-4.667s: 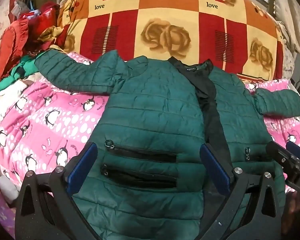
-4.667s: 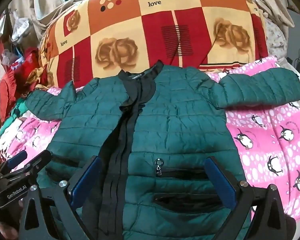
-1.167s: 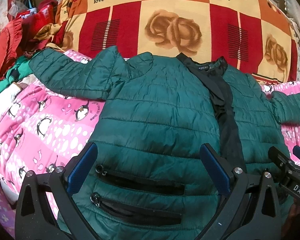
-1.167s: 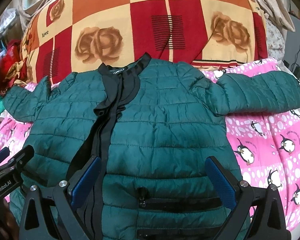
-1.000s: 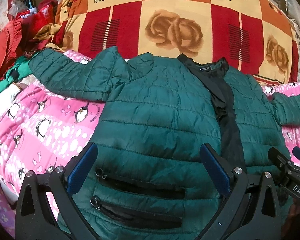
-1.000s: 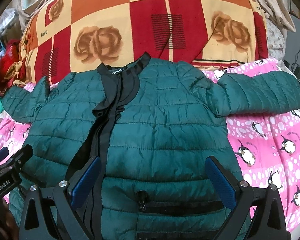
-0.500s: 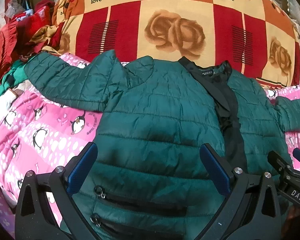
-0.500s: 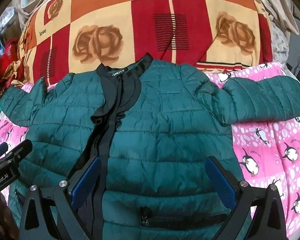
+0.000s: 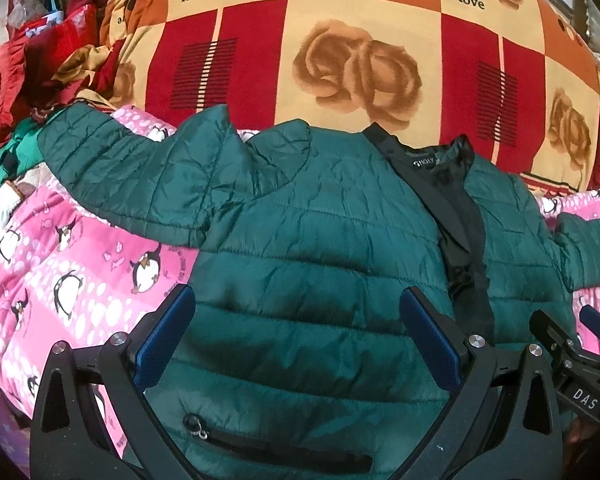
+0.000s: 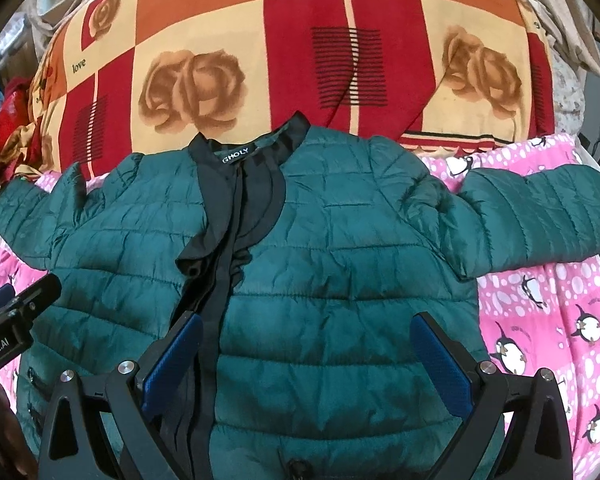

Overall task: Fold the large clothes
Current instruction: 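Move both tools forward over the green puffer jacket's front, then lower the left tool onto the jacket side and grasp its edge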

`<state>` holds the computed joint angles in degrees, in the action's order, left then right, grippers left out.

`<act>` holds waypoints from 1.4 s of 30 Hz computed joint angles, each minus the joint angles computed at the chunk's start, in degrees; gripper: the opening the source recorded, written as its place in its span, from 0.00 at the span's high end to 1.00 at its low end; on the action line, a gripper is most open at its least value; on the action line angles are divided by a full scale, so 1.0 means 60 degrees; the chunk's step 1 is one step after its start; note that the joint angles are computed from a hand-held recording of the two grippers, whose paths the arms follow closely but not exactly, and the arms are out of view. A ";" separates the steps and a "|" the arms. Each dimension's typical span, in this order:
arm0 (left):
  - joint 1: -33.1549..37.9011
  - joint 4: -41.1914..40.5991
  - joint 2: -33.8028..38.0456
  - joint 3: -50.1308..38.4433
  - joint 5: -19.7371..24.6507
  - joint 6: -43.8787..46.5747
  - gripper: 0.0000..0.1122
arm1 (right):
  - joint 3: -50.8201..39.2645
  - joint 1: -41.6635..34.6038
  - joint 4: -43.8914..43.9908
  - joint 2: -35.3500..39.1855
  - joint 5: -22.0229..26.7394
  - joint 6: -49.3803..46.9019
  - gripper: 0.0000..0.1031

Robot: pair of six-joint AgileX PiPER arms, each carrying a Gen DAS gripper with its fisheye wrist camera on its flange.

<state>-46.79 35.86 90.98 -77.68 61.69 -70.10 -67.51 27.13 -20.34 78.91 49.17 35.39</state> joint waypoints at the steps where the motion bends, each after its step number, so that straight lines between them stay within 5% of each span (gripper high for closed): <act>1: 0.0039 0.0005 0.0052 -0.0053 0.0001 0.0043 0.09 | -0.0062 -0.0017 -0.0018 0.0094 0.0003 -0.0023 0.00; 42: 0.2060 0.0236 0.1061 -0.0519 -0.1023 0.0940 0.09 | -0.2058 -0.0208 0.0696 0.3081 -0.1188 -0.0515 0.00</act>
